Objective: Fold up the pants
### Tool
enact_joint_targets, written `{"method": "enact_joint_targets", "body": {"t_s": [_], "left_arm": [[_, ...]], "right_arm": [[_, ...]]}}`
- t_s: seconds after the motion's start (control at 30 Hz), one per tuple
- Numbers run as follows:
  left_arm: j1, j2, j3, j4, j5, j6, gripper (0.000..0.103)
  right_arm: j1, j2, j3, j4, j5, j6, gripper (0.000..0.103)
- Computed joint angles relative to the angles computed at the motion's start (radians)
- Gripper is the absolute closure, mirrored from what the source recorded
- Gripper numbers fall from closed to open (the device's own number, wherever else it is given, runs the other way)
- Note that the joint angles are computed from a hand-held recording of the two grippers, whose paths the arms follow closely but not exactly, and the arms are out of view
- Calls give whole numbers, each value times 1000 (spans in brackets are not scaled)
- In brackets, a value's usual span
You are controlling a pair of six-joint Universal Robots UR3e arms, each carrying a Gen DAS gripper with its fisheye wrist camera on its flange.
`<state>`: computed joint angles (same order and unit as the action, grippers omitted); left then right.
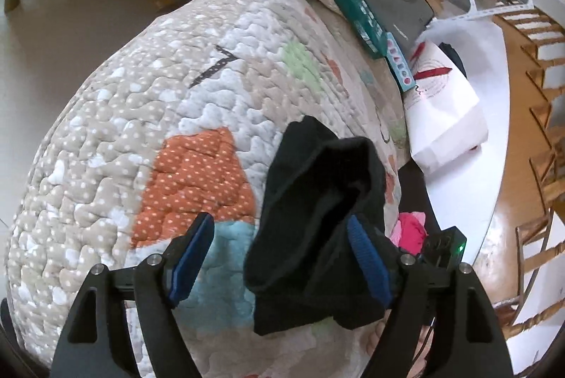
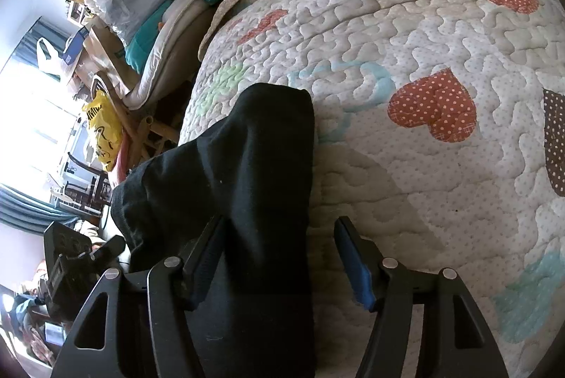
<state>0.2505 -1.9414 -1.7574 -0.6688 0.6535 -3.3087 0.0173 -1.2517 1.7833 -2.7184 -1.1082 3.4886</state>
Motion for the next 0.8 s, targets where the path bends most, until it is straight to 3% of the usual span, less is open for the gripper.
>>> {"method": "enact_joint_targets", "body": {"t_s": [0.17,0.2,0.33,0.47,0.57,0.6,0.63,0.67,0.73,0.8], "left_arm": [[-60,-79,98,-76,-44,55,23],[-78,-98,128,-94,-45,69,19],[-133,-169,240,-104,-14,64,10],[-163,-201,329,-185,5,120,10],[-207,-185,361,-224,106,177,53],[-214,-182,362,-226,120,179,56],[-221,-169,353,-210,139,172,57],[-228,-166,359,-208,149,164,59],[-231,-157,376,-220,153,156,61],[-233,-166,418,-241,139,147,61]], "right_arm": [[-11,3,30,-40,25,21,33],[-14,4,32,-42,32,24,33],[-24,8,34,-41,47,28,33],[-26,26,13,-38,56,19,33],[-22,73,-29,-46,76,32,32],[-18,91,-48,-45,87,40,35],[-13,115,-80,-28,118,35,48],[-5,122,-102,-9,127,29,48],[30,108,-138,29,75,-1,63],[31,78,-150,60,80,-28,71]]}}
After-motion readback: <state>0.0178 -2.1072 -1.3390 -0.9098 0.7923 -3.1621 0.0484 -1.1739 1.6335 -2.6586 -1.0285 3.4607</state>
